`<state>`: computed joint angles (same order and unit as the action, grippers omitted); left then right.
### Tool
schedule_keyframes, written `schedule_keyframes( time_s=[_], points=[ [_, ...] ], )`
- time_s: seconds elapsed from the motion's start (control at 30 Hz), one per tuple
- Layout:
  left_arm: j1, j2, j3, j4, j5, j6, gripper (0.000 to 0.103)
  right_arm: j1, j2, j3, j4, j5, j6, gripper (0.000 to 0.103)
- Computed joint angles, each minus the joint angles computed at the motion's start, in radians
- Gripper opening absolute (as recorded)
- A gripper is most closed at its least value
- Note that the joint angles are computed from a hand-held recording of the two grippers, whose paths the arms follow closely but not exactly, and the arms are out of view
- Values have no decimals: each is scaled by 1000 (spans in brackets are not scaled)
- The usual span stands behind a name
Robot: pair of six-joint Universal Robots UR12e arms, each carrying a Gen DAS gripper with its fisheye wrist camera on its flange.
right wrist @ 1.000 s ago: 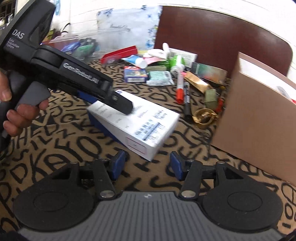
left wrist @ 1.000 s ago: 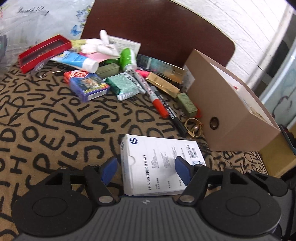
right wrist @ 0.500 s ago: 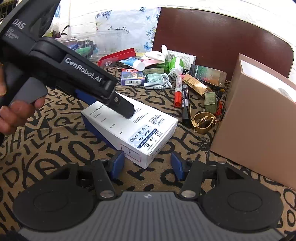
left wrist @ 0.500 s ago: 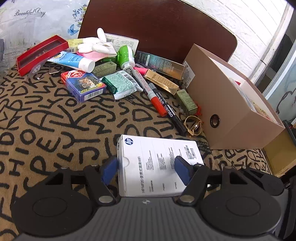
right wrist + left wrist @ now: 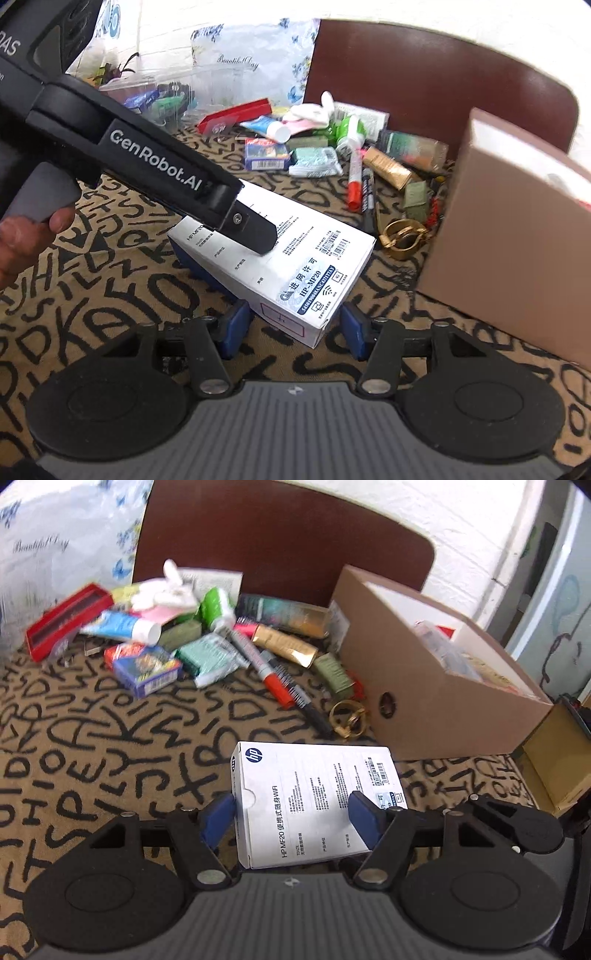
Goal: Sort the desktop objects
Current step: 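Lift the white HP box with the left gripper toward the cardboard box, then lower the HP box into the cardboard box and open the left gripper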
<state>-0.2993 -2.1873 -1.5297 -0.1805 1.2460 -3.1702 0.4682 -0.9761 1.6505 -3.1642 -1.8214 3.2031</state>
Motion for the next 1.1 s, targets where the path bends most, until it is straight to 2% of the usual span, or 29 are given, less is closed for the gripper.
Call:
schedule_keyframes(
  time_s=[0.17,0.33,0.43,0.67,0.93,1.1],
  points=[
    [-9,24,-19,76,-10,16,70,10,-25,32,-80,-43,-11,53],
    [-23,32,-11,176,-37,49,70,21,-46,54,-189,-130,-29,53],
    [-35,22,22,199,-54,69,70,19,-55,59,-236,-182,-59,53],
    [-67,-49,170,153,-140,61,70,-16,-89,83,-274,-265,-104,53],
    [-116,-158,367,77,-191,20,70,-85,-134,110,-230,-316,-146,53],
    [-142,-239,506,4,-189,1,70,-136,-148,120,-187,-286,-124,53]
  ],
)
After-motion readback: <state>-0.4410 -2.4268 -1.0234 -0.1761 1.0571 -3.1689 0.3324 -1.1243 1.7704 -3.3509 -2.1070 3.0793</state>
